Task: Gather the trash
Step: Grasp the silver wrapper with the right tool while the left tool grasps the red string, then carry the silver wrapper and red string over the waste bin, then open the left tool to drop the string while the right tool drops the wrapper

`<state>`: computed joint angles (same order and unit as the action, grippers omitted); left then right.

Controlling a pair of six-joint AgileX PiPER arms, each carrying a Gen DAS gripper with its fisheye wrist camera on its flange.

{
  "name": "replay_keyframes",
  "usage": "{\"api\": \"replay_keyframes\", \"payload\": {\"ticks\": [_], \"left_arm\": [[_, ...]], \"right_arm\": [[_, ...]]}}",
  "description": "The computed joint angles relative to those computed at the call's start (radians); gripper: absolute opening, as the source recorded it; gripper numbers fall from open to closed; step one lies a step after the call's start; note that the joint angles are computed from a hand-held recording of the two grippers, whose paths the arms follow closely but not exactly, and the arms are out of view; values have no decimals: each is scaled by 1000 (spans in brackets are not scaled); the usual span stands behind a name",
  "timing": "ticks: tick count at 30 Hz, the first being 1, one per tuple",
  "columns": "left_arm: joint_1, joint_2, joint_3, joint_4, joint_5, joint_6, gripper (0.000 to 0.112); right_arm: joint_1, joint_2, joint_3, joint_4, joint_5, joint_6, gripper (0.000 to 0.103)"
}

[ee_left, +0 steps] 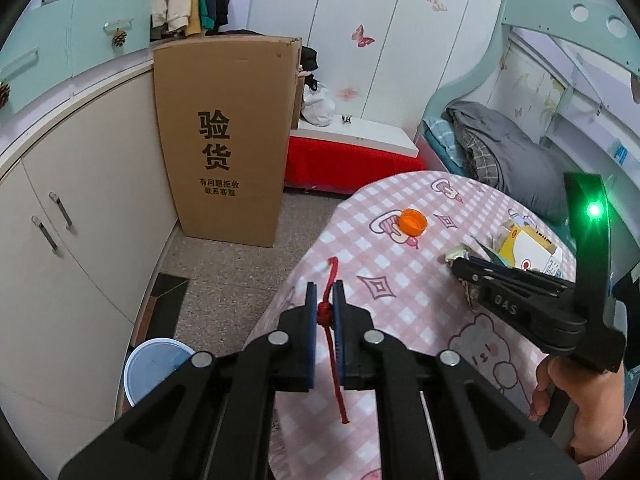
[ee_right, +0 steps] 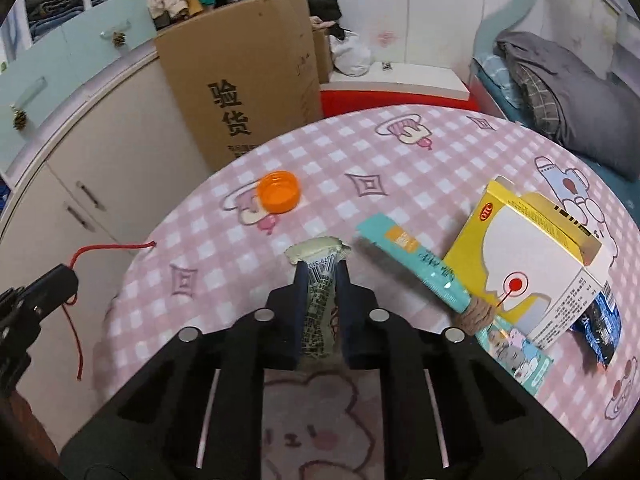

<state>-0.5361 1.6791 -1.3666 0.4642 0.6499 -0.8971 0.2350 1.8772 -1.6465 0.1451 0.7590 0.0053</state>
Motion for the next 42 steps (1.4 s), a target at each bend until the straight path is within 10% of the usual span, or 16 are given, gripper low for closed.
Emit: {"api": "replay_keyframes", "payload": {"ticks": [13,25,42], "left_arm": [[175,-221,241,-97,-92,67,7],[530,-358,480,-410,-175,456,7],[867,-74,509,-973,-281,1091,10]], "right_arm": [[245,-53,-53,106,13,-20,13],[503,236,-415,74,117,103,13],[559,663,-889,85,285,250,13]]}}
